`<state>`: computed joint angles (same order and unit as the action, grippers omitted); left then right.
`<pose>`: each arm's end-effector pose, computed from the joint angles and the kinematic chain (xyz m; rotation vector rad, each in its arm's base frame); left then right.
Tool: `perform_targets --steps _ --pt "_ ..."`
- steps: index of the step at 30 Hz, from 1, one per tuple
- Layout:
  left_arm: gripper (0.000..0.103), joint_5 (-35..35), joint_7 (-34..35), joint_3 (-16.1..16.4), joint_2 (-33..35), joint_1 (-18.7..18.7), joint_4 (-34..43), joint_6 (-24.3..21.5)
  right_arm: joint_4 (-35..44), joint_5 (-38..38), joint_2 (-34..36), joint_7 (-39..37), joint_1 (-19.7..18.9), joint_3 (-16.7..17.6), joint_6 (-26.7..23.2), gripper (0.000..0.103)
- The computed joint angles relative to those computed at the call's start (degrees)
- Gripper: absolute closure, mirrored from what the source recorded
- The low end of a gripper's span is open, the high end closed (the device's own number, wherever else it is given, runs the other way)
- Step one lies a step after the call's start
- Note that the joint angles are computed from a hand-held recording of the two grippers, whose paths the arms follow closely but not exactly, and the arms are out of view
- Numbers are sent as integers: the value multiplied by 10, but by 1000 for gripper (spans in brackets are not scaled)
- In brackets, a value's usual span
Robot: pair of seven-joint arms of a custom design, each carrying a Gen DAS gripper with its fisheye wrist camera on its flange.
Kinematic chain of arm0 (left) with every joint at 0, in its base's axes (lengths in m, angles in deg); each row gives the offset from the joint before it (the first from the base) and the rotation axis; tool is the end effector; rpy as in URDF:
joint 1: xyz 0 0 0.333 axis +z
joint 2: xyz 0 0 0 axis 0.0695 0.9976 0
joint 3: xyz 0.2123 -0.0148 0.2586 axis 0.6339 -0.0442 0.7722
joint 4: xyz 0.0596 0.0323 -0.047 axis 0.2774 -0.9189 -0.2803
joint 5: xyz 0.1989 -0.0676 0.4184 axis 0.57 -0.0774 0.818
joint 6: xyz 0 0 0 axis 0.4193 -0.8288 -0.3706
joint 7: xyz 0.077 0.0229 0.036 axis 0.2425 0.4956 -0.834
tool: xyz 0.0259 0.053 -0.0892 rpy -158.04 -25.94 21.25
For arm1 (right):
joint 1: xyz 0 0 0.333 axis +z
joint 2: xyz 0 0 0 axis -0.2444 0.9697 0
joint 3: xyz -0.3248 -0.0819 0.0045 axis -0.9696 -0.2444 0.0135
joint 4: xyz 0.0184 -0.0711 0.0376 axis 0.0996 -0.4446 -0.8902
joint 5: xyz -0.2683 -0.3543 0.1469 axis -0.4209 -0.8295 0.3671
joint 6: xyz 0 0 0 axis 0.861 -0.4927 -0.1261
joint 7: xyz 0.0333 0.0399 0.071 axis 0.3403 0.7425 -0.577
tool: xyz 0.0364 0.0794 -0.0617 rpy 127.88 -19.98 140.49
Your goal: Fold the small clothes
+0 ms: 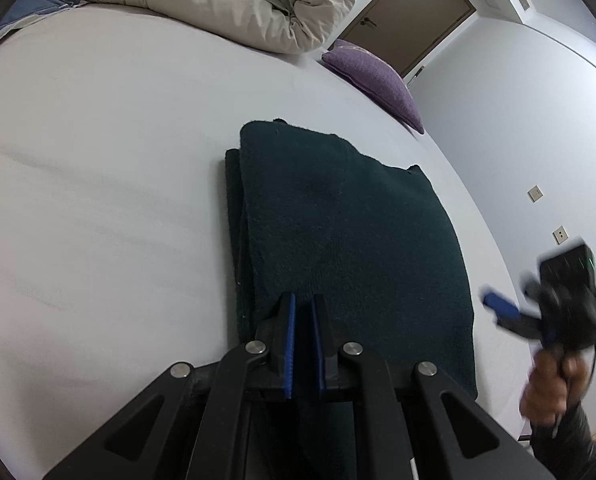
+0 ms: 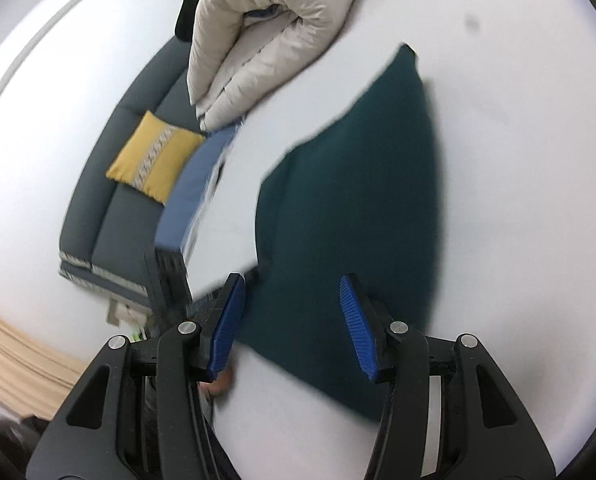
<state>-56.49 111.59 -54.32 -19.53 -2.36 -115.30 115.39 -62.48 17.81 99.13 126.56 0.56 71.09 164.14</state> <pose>0.6313 -0.3468 0.3617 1.9179 -2.0604 1.2333 0.6364 0.2405 0.3826 -1.4109 1.6184 0.3720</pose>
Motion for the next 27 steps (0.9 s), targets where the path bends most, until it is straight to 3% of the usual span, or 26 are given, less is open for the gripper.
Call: perform_targets --steps 3,6,13,18,22,24,25,27 --pt "92 8 -4 5 1 0 6 -17 94 -49 83 62 -7 -1 -10 55" --pt "91 13 -4 10 6 -2 12 -23 154 -48 133 82 -32 16 -14 56" --pt "91 -59 62 -20 16 25 19 -26 256 -152 222 191 -47 25 11 56" --pt "91 -89 96 -24 18 24 19 -16 276 -119 256 169 -95 71 52 56" --pt "91 -208 198 -65 25 66 23 -29 245 -57 240 135 -122 96 119 56" --pt "92 -297 262 -84 28 95 26 -56 200 -94 209 205 -103 69 154 51" --pt "92 -337 289 -89 25 105 24 -70 181 -91 196 210 -108 70 156 51" --pt "92 -397 322 -89 7 114 9 -85 139 -28 164 145 -137 96 161 51"
